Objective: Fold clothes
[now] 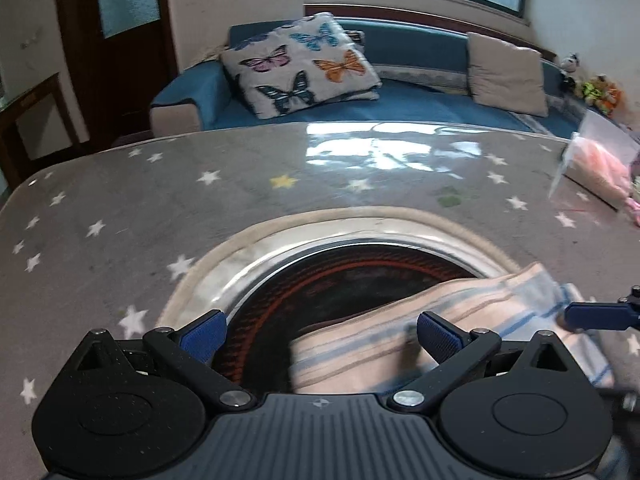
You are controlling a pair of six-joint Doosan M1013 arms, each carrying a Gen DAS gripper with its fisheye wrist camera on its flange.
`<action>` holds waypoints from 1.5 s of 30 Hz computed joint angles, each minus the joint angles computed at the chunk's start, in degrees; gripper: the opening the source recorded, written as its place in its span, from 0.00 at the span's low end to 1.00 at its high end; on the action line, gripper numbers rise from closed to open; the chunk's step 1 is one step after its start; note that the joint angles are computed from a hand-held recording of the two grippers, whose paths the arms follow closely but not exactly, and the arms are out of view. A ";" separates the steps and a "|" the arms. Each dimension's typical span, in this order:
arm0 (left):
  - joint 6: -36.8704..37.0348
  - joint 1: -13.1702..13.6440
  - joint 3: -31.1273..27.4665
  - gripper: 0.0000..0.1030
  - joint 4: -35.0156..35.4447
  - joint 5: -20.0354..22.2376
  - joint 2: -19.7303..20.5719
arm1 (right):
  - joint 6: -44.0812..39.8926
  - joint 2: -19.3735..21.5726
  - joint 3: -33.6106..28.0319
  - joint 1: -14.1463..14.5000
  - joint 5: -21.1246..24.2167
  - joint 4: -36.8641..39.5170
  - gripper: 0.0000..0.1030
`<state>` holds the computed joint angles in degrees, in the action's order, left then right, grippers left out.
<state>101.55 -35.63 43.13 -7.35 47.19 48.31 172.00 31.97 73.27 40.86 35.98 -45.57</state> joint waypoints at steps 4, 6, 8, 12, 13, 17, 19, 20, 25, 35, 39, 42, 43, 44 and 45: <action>2.23 -0.54 -2.25 1.00 -1.00 1.68 1.23 | -3.09 -0.93 1.76 -0.21 -4.41 1.78 0.99; 2.64 -0.80 -3.43 1.00 -1.24 2.67 2.02 | -3.71 -1.03 2.23 -0.28 -5.45 2.24 1.00; 2.82 -1.04 -4.51 1.00 -0.89 3.57 2.74 | -5.30 -0.88 2.24 -0.49 -5.67 4.09 1.00; 2.26 -1.17 -6.86 1.00 0.12 5.90 4.37 | -8.96 -0.79 2.24 -0.49 -5.63 6.41 1.00; 2.13 -1.08 -7.04 1.00 -0.16 6.13 4.47 | -9.90 -0.73 1.99 -0.46 -5.25 7.08 1.00; 1.72 -1.07 -5.77 1.00 -0.18 4.76 3.42 | -10.48 -1.00 1.76 -0.13 -4.65 6.97 1.00; 2.33 -1.10 -5.00 1.00 -0.98 3.77 2.78 | -9.06 -1.42 2.12 0.32 -5.25 5.17 1.00; 2.93 -1.15 -4.61 1.00 -1.44 3.33 2.49 | -8.85 -1.54 2.23 0.47 -5.41 4.85 1.00; 5.34 -2.03 -4.37 1.00 0.91 3.94 2.97 | -13.61 -1.87 2.29 1.66 -5.94 7.89 1.00; 5.27 -1.79 -0.07 1.00 0.72 1.27 0.16 | -20.59 -1.87 1.23 3.92 -3.57 9.94 1.00; 6.82 -1.56 4.19 1.00 -0.34 -0.60 -2.45 | -22.06 -2.45 1.92 4.62 -4.65 11.85 1.00; 7.29 -1.31 7.55 1.00 -0.55 -1.85 -4.34 | -21.78 -2.63 3.00 4.93 -5.24 13.93 1.00; 7.08 -1.25 8.43 1.00 -0.32 -2.07 -4.85 | -21.46 -2.61 3.46 4.91 -5.43 15.03 1.00; 6.79 -1.15 9.55 1.00 -0.16 -2.59 -5.49 | -20.22 -2.54 3.72 5.07 -5.25 14.58 1.00; 6.83 -0.99 10.46 1.00 -0.36 -3.00 -6.03 | -18.92 -2.66 4.00 5.41 -5.13 12.80 1.00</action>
